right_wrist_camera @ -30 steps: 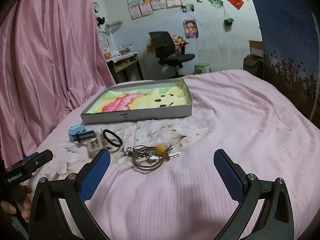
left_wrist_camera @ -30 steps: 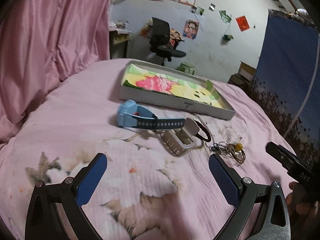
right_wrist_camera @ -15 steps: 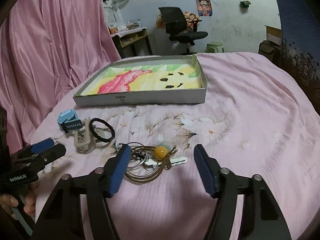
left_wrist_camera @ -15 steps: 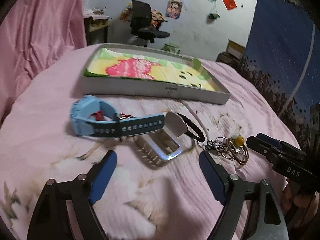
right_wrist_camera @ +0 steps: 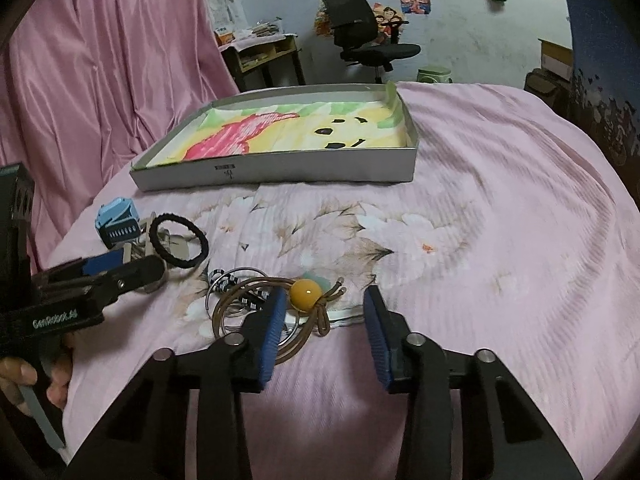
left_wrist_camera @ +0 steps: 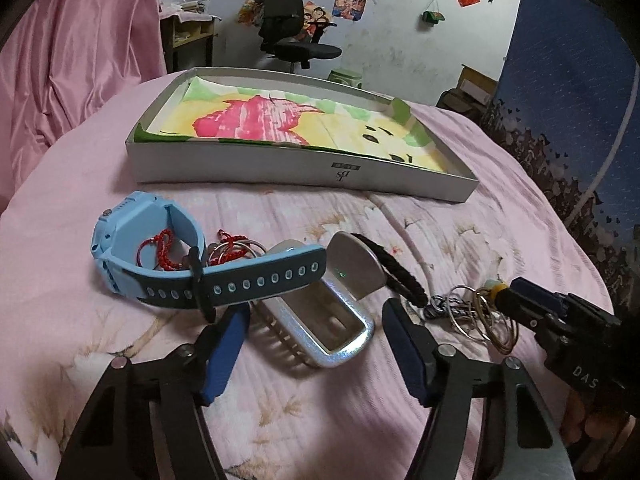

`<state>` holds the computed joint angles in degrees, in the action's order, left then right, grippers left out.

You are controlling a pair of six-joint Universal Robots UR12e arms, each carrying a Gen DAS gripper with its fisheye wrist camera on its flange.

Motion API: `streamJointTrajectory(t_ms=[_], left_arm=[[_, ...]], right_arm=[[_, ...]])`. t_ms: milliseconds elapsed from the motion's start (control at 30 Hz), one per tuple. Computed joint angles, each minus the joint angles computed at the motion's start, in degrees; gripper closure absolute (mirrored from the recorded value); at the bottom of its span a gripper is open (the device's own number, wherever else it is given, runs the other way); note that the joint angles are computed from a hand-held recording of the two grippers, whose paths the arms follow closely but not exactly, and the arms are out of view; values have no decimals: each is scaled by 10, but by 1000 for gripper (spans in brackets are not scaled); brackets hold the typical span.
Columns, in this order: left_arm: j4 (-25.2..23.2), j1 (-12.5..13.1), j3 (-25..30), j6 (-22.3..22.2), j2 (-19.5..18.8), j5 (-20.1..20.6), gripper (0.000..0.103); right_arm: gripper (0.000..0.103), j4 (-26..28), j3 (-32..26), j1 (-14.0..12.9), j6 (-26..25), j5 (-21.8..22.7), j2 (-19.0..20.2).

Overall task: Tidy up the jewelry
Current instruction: 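Grasp the silver metal clip with the left tool while the right tool grasps the yellow-bead key ring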

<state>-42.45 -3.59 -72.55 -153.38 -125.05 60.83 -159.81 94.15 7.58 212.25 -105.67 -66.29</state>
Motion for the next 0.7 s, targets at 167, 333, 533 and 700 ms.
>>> streamJointTrajectory(t_ms=[167,333,533,700], left_arm=[[6,-5,2,2,-2,17,40],[9,-8,8,-1,-7,26,43],[18,-7,4,-8,-5,25,49],[24,-5,-4,-5,0,20,49]], right_arm=[[76,-8,0,0,-6,0,1],[77,-6,-2,-1,-4,4,3],[79,-9,-1,-2,-7,5,4],[80,-19,1,-1,-11,6,5]])
